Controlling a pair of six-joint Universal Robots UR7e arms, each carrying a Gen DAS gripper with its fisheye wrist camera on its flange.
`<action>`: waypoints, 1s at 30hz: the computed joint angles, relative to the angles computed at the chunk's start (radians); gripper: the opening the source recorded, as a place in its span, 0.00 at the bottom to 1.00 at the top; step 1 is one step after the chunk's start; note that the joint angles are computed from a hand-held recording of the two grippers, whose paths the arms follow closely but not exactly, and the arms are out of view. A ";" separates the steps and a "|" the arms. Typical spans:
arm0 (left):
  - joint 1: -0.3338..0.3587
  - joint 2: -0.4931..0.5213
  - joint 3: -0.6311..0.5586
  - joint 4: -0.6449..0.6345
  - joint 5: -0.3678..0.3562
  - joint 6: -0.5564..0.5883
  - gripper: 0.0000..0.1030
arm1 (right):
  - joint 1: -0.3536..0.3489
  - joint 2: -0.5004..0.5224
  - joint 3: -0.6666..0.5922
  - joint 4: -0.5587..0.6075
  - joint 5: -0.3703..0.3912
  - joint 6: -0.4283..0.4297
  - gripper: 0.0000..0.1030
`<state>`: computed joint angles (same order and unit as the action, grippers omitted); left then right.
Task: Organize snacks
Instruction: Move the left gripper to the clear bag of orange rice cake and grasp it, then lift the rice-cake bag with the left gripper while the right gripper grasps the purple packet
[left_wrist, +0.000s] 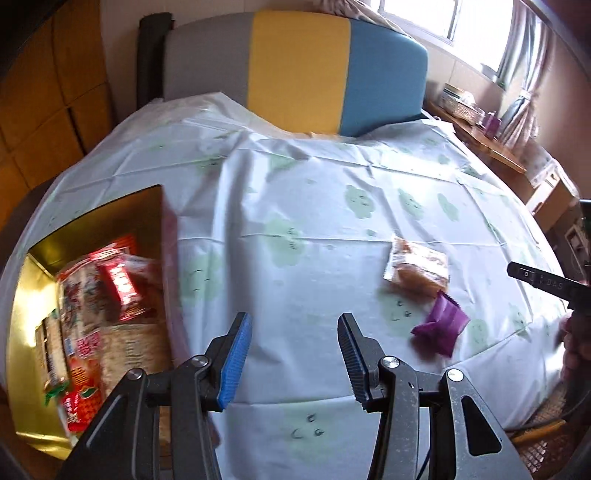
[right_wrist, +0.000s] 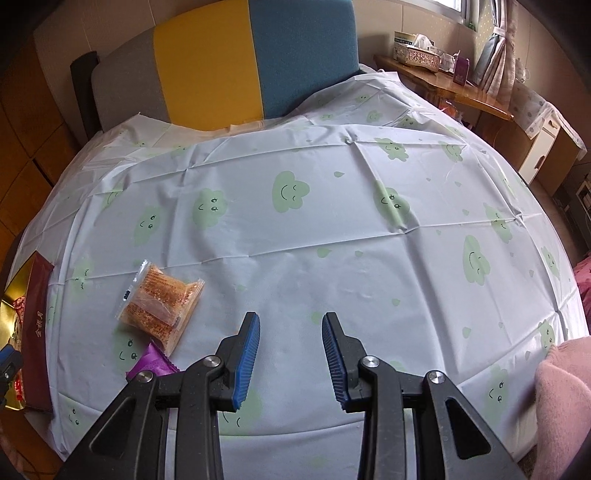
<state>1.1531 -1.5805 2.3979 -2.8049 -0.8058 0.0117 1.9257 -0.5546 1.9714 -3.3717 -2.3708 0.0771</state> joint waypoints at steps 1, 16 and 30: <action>-0.003 0.023 -0.013 0.011 -0.019 -0.006 0.48 | 0.001 0.000 0.000 -0.003 -0.002 -0.001 0.34; -0.035 0.402 -0.223 0.046 -0.071 0.110 0.83 | -0.010 -0.016 0.007 0.002 0.028 0.008 0.34; 0.003 0.497 -0.275 -0.037 -0.093 0.179 0.59 | -0.017 -0.023 0.010 0.015 0.066 0.013 0.35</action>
<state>1.1563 -1.0838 2.1225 -2.8420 -0.8985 0.1904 1.9087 -0.5776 1.9816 -3.3565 -2.3044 0.0905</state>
